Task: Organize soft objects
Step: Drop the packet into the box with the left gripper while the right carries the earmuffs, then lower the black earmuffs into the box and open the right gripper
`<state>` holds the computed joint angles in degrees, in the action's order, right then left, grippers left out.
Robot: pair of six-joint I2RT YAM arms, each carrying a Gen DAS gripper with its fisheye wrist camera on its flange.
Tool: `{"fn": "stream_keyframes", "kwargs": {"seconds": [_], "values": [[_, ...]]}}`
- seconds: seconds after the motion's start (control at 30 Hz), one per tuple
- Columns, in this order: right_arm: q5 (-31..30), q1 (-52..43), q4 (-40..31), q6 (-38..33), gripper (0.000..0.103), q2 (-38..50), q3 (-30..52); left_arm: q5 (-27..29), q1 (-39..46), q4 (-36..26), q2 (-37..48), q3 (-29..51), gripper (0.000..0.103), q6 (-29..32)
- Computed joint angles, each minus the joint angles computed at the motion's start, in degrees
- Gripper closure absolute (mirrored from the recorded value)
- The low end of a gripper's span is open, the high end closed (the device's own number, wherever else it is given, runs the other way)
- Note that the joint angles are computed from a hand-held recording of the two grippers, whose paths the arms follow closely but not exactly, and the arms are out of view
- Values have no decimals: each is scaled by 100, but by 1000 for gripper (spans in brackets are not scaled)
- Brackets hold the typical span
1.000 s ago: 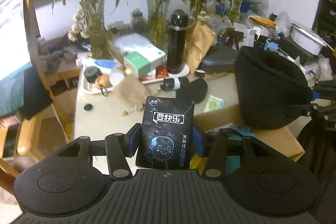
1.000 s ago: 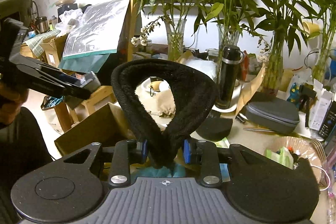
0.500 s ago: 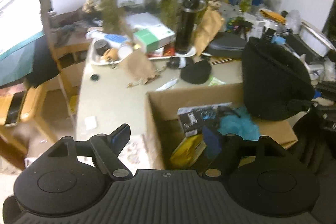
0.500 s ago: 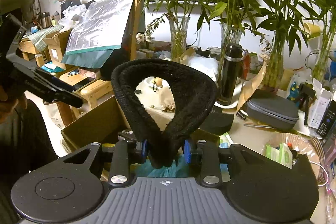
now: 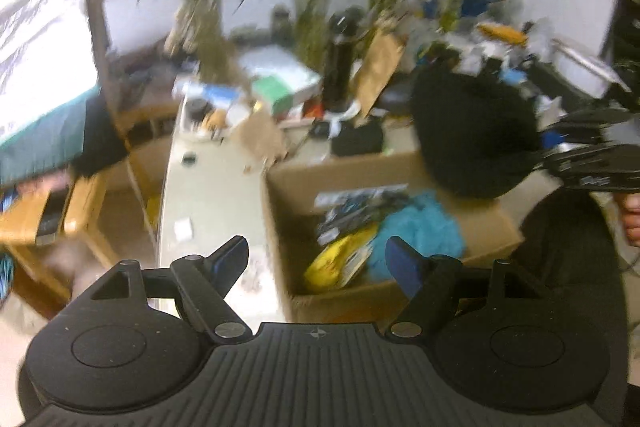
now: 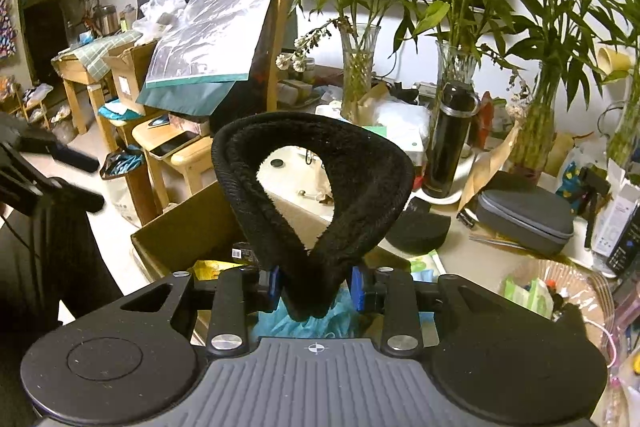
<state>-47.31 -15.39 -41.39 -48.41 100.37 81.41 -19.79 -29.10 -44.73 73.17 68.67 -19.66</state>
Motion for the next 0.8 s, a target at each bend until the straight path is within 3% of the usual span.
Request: {"fn": "stream_keyframes", "kwargs": {"seconds": [0.23,0.3,0.37,0.43,0.5,0.57,0.8], "values": [[75,231,22,-130,67,-61,-123,92,80,85,133,373,27,484],[74,336,223,-75,60,-121,-310,162,189,225,161,316,27,535],[100,476,388,-39,33,-116,-457,269,286,337,194,261,27,559],[237,648,397,-193,18,-67,-532,422,386,506,144,120,27,601],[379,739,575,-204,13,-102,-697,545,461,629,57,-22,27,652],[386,736,659,-176,1,-134,-799,642,539,773,-41,-186,28,770],[387,552,815,-1,0,-150,-900,1034,887,1312,-90,-645,28,1006]]}}
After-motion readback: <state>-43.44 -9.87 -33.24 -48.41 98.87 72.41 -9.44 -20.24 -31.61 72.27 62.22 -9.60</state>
